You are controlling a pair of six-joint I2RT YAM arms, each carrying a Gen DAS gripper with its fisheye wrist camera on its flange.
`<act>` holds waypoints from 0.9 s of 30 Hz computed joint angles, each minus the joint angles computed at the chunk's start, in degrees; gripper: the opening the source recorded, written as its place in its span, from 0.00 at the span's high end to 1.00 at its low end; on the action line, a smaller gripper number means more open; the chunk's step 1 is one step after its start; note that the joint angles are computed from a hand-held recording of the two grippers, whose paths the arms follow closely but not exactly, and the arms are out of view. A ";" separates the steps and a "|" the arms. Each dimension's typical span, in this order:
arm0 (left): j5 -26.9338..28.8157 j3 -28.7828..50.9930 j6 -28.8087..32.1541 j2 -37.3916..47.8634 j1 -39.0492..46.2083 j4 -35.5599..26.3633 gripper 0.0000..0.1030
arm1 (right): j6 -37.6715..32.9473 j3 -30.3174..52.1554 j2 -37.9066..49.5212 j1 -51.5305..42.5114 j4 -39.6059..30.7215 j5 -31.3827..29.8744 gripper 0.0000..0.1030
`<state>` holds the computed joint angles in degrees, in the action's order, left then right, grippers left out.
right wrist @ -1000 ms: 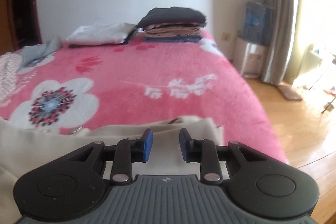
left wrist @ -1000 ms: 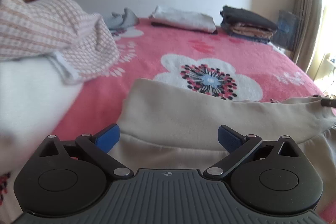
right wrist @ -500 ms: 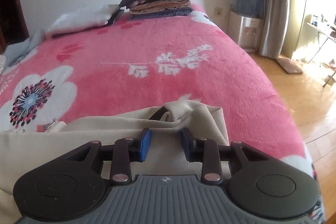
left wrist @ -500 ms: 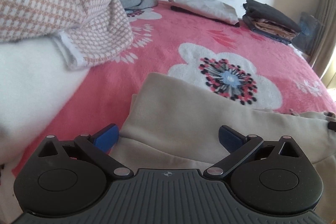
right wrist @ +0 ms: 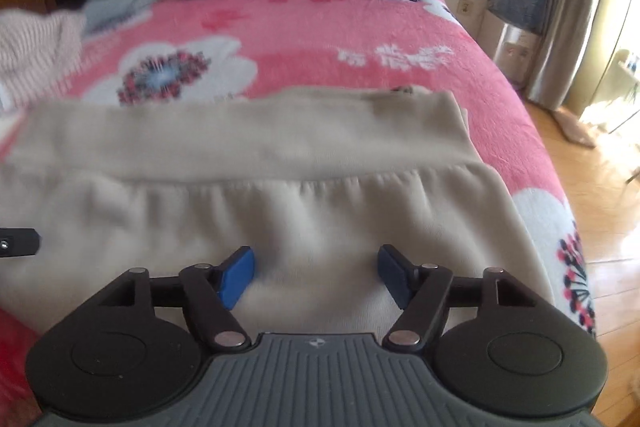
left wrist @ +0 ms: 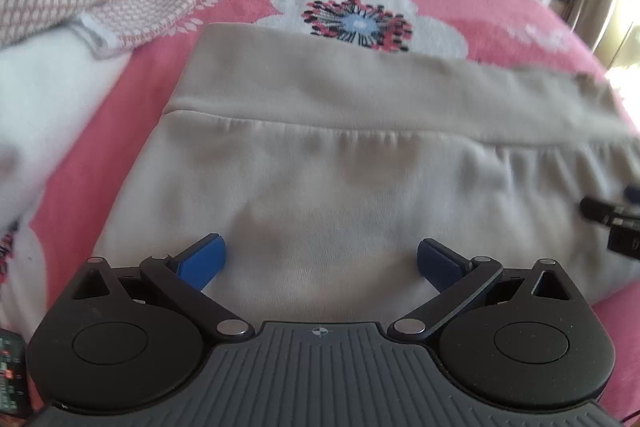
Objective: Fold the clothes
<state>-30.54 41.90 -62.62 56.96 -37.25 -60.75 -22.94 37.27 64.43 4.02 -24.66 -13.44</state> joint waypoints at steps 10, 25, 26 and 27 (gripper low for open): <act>-1.32 3.19 -4.54 6.52 -2.18 -3.24 0.00 | 5.97 -1.88 0.78 7.61 2.93 10.14 0.00; -1.42 3.61 -5.72 7.75 -2.71 -3.57 0.00 | 4.49 -4.32 -1.24 4.98 5.04 6.82 0.00; -1.40 3.65 -5.73 7.78 -2.70 -3.65 0.00 | 4.56 -4.43 -1.35 4.98 5.12 6.83 0.00; -1.36 3.69 -5.74 7.77 -2.68 -3.68 0.00 | 4.62 -4.53 -1.46 4.98 5.20 6.85 0.00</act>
